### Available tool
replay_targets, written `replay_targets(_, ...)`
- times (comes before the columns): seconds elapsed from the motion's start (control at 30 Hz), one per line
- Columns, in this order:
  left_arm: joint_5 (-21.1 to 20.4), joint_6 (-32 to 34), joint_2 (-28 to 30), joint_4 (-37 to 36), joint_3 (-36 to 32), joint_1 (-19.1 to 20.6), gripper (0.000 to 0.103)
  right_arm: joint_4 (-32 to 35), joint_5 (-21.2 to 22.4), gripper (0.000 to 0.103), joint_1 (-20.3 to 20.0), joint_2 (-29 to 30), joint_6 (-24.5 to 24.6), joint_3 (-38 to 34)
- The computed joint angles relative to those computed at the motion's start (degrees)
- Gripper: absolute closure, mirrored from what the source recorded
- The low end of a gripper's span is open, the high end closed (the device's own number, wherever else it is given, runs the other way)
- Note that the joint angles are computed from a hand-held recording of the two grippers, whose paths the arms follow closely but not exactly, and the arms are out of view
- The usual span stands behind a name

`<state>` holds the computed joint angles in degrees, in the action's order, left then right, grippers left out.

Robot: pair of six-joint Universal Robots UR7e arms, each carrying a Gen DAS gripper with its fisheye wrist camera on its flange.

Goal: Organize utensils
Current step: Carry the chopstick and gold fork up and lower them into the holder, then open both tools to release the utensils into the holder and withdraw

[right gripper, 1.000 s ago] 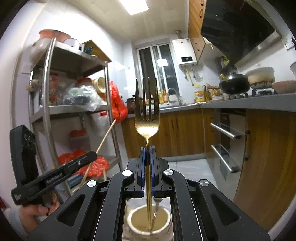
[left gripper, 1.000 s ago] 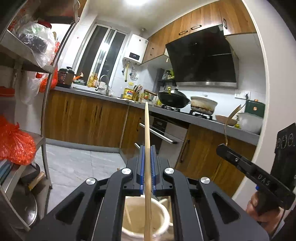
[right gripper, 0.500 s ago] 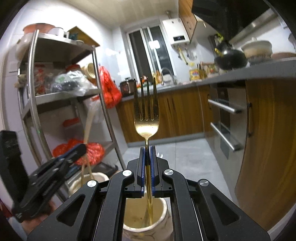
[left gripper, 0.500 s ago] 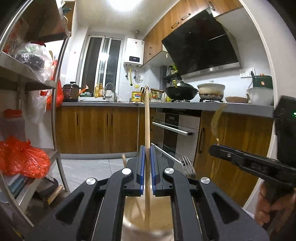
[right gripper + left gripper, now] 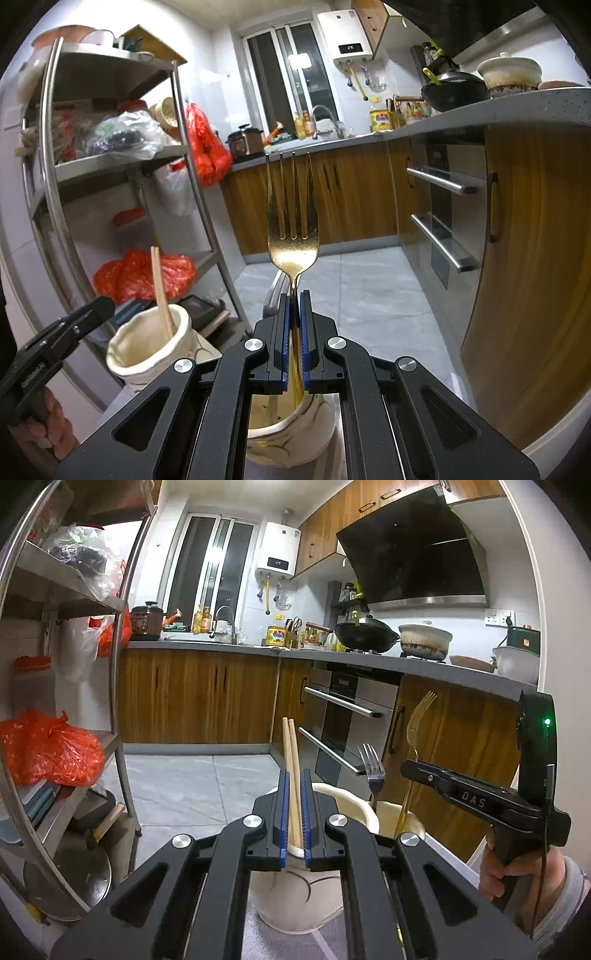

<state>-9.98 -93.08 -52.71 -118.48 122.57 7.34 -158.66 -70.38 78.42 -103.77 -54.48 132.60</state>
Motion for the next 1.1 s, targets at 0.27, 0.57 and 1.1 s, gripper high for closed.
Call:
replay_targets(0.27,-1.7,6.5,0.9,-9.1,1.3,0.7,0.097,-1.2,-1.9,0.097,0.1,1.3,0.3,-0.2)
replay_targets(0.57,-2.7,10.4,1.6,-13.0,1.5,1.1,0.097,0.0,-2.8,0.095,0.2,1.8,1.3,-1.1)
replay_targets(1.1,-2.6,6.3,1.3,-5.8,0.0,1.5,0.097,2.6,-2.5,0.055,1.1,-2.4,2.3,-0.9)
